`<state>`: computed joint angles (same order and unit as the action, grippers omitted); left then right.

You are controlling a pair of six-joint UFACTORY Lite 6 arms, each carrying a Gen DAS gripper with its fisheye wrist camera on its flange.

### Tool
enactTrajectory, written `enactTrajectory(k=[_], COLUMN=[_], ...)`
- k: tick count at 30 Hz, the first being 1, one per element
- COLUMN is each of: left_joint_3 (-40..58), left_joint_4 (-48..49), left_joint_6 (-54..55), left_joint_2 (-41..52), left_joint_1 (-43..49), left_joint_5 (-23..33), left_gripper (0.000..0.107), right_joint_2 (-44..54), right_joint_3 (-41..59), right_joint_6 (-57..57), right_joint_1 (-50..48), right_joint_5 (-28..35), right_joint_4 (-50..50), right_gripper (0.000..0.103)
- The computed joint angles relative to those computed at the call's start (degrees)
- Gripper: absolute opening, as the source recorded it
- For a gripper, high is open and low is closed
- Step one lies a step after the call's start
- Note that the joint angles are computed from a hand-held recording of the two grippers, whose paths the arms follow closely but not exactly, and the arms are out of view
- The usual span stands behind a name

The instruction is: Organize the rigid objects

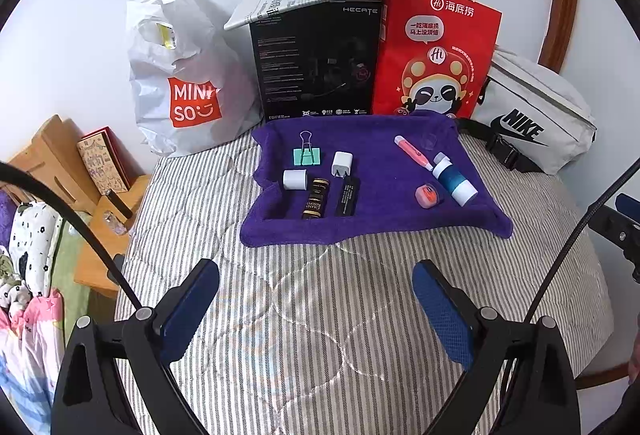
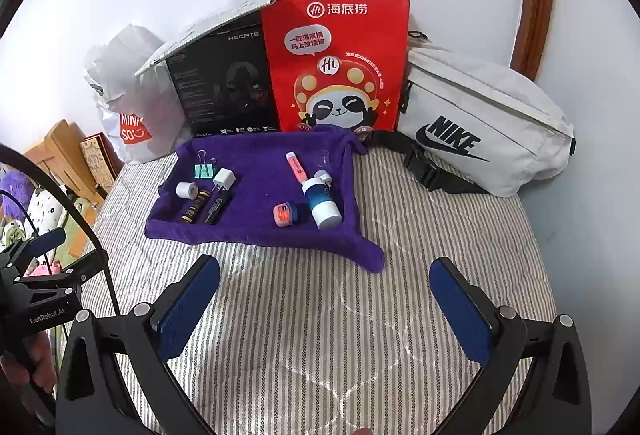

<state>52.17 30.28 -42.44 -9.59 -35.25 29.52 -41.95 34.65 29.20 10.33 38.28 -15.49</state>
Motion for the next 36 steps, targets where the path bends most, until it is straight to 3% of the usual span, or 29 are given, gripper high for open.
enactTrajectory(k=[36], left_joint_3=[1.3], left_joint_4=[-0.2], left_joint_6=[0.6], left_joint_2=[-0.2], left_joint_1=[-0.9], left_joint_5=[0.0], left_gripper=[0.098], right_joint_2=[0.8], right_joint_3=[-0.2], right_joint_6=[0.4], right_joint_1=[0.9], right_joint_5=[0.0], right_joint_4=[0.0], right_gripper=[0.103])
